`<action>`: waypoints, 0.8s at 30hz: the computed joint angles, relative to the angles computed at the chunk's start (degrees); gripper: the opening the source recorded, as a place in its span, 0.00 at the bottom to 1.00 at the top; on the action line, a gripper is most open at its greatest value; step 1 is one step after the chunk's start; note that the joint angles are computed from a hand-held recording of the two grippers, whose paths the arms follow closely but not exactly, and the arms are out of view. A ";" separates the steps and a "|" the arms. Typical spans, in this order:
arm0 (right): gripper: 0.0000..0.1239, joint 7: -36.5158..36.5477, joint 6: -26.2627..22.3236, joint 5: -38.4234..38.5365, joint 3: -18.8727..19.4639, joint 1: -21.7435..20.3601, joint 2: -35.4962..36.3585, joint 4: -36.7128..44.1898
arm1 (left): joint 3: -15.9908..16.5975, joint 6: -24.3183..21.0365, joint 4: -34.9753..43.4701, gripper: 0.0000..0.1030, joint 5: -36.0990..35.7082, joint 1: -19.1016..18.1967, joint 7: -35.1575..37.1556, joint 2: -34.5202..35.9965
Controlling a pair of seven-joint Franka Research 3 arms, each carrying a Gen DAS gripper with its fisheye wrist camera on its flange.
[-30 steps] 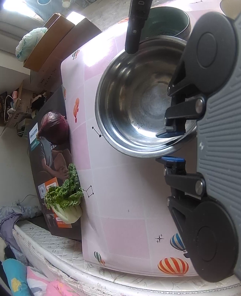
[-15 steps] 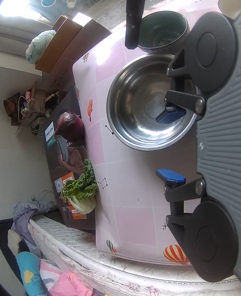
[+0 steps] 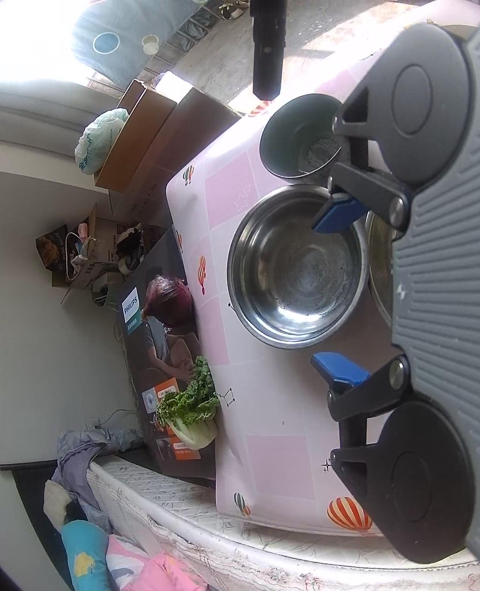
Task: Organize plates and bowls
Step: 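Grasp the rim of the green ceramic bowl with the right tool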
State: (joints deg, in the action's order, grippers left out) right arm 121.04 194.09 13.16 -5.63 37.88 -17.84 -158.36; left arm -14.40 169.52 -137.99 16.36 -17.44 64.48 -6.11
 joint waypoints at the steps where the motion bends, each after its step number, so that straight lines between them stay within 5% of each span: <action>1: 0.22 -0.05 -0.20 0.62 1.20 -1.12 -1.22 -0.90 | 0.19 0.32 -0.22 0.71 -1.59 -0.79 1.18 -0.20; 9: 0.38 -2.26 -3.32 5.36 9.42 -9.29 -10.39 -7.26 | 0.94 1.46 0.07 0.71 -14.99 -6.48 12.24 0.96; 15: 0.43 -4.09 -5.61 7.13 9.99 -11.69 -14.47 -10.84 | -1.10 1.02 2.92 0.71 -19.13 -7.39 15.49 4.30; 19: 0.43 -6.08 -5.82 7.38 6.30 -10.10 -14.24 -11.88 | -2.73 0.49 5.47 0.65 -16.27 -6.84 13.05 7.26; 22: 0.43 -7.66 -5.08 7.34 0.60 -6.34 -12.58 -11.84 | -3.85 -0.83 7.22 0.53 -16.36 -6.37 12.77 9.05; 24: 0.42 -9.45 -4.39 6.99 -6.41 -1.09 -10.95 -11.13 | -4.15 -1.92 8.43 0.45 -15.20 -6.24 11.68 10.24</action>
